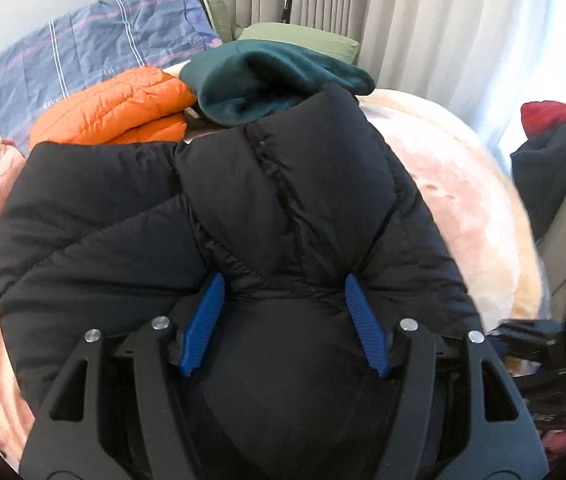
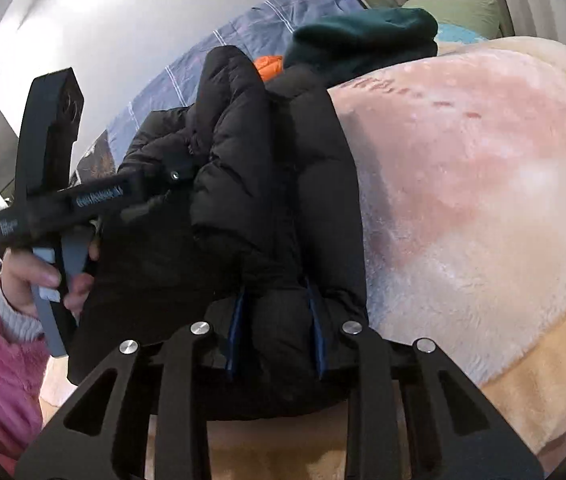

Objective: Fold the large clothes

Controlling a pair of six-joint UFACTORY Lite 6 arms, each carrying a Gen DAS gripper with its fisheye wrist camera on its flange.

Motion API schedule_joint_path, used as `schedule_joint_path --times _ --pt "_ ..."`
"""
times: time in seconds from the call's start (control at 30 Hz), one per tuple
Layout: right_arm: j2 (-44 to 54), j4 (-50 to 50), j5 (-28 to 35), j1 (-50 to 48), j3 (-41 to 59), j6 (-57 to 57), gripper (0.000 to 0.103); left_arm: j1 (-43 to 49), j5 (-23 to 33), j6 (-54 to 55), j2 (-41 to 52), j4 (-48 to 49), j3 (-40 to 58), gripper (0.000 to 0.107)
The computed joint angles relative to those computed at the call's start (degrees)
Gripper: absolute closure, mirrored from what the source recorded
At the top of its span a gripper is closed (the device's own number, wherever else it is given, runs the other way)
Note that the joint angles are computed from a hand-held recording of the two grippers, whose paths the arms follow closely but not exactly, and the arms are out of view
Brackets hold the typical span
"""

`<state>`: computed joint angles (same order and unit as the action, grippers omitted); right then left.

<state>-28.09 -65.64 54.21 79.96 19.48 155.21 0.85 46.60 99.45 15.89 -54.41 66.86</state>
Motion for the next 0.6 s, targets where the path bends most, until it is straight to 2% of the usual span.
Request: schedule_joint_path --times 0.07,0.13,0.3,0.4,0.5,0.53,0.6 --pt "2.72 1.96 0.13 -0.63 2.40 -4.26 0.076 -0.17 -1.58 1.91 -1.53 -1.48 -2.12 0.041" --pt "2.75 2.30 0.42 0.00 2.54 -3.72 0.076 0.34 -1.88 3.17 -3.44 -2.42 -3.66 0.041" --pt "2.81 0.03 -0.78 -1.00 0.79 -1.44 0.075 4.64 2.42 4.75 -8.21 -5.83 -2.25 0.042" --pt "2.74 -0.38 -2.15 -3.26 1.33 -3.17 0.074 4.75 -1.74 2.59 -5.71 -6.34 3.32 0.042" --pt "1.00 -1.81 -2.47 -3.36 0.32 -2.97 0.071 2.46 -9.26 -6.20 4.82 1.51 12.22 0.042" --pt "1.71 -1.59 -2.42 -3.11 1.66 -3.68 0.068 2.19 -10.27 -6.37 6.90 2.14 12.72 0.041" --pt "-1.11 3.64 -1.95 -3.49 3.40 -11.64 0.064 2.43 -12.15 -1.60 7.06 -2.51 9.61 0.041"
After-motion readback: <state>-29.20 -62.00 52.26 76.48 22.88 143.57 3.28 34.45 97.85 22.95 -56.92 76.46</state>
